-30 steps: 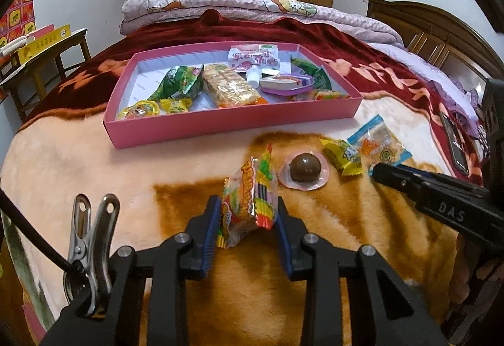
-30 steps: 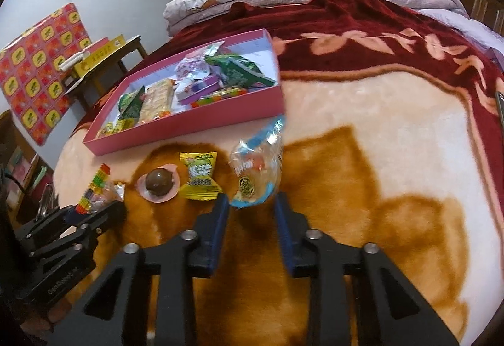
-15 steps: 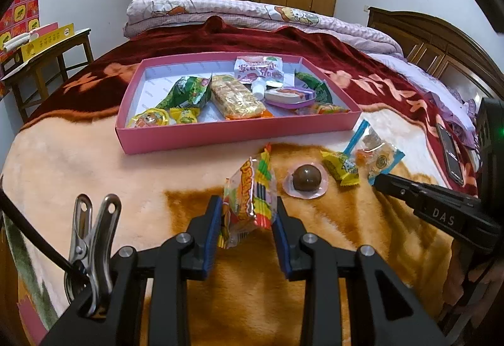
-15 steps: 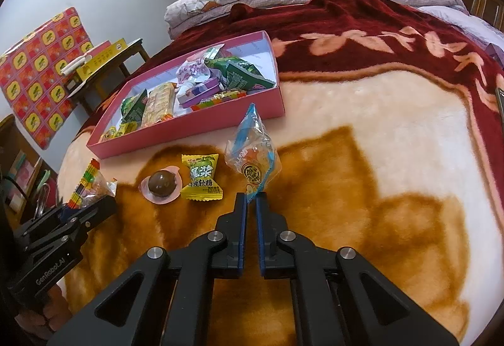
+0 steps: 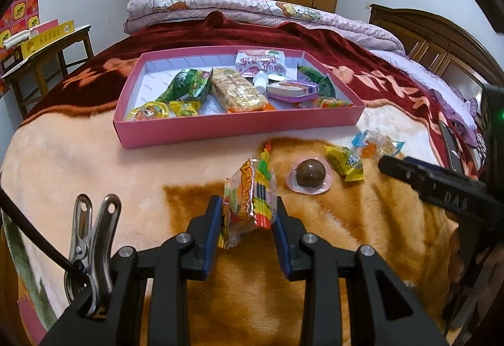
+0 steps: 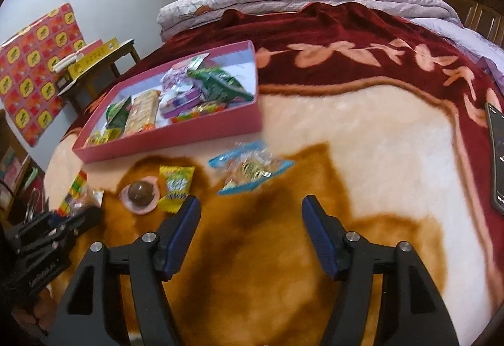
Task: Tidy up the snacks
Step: 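Carry both candy packs over the pink tray and lower them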
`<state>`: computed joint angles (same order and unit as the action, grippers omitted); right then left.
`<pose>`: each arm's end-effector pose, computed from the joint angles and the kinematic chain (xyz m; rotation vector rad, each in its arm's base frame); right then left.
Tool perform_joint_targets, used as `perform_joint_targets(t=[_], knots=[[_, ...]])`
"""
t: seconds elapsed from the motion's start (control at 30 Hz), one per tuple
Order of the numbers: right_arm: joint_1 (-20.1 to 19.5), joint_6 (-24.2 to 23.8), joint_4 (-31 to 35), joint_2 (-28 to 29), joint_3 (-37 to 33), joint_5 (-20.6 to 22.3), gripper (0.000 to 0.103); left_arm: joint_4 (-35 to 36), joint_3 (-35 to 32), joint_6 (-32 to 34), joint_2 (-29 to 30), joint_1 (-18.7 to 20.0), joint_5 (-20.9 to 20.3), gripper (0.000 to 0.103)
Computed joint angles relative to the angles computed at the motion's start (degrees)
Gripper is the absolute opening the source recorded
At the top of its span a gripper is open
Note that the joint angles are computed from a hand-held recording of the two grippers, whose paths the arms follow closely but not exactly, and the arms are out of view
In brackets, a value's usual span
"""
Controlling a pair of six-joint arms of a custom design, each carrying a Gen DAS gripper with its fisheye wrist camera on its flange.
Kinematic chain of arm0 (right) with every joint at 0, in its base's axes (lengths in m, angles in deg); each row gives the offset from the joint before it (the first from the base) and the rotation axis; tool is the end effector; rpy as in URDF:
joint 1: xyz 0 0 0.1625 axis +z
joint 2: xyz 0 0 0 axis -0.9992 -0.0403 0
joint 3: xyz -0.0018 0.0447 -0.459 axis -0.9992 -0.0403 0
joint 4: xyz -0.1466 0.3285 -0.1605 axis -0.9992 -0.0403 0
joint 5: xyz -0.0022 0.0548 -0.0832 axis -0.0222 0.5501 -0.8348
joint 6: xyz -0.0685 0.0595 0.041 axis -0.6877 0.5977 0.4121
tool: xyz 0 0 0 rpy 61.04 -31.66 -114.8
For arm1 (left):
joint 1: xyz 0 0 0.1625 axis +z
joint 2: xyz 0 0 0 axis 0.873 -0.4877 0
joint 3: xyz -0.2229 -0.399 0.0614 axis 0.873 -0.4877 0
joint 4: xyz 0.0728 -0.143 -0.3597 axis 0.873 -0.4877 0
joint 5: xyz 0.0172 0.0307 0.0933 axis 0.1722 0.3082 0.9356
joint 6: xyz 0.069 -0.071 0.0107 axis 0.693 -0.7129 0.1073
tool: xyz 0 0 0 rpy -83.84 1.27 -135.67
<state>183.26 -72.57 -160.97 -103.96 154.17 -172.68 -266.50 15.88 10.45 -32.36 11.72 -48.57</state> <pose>0.1400 -0.6397 -0.0102 0.0293 -2.2952 1.1065 -0.0371 -0.6954 0.1188 0.9190 2.4132 -0.7074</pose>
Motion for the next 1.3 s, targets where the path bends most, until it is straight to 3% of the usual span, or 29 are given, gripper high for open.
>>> perform_joint_targets(t=[0.2,0.33,0.4,0.77,1.3], knots=[[-0.5,-0.6,2.8,-0.5,-1.3,2.5,0.066,-0.3,-0.1,0.0,0.1,0.1,0.0,0.032],[-0.4,-1.6,3.7,0.4,-2.7,1.2,0.037,-0.2,-0.2,-0.2,0.0,0.1,-0.2,0.032],[-0.6,-1.2,3.0,0.1,-2.1,2.1,0.034,-0.2,-0.4,-0.5,-0.2,0.1,-0.6,0.032],[0.7,-2.7,-1.7,-1.1,-1.1,4.1,0.033,0.6,-3.7,-1.5,-1.1,0.1,-1.4,0.032],[2.3,-5.5,6.3,-0.5,-10.7,4.7,0.033,5.1,-15.2,-0.2,2.3,-0.4,-1.1,0.032]])
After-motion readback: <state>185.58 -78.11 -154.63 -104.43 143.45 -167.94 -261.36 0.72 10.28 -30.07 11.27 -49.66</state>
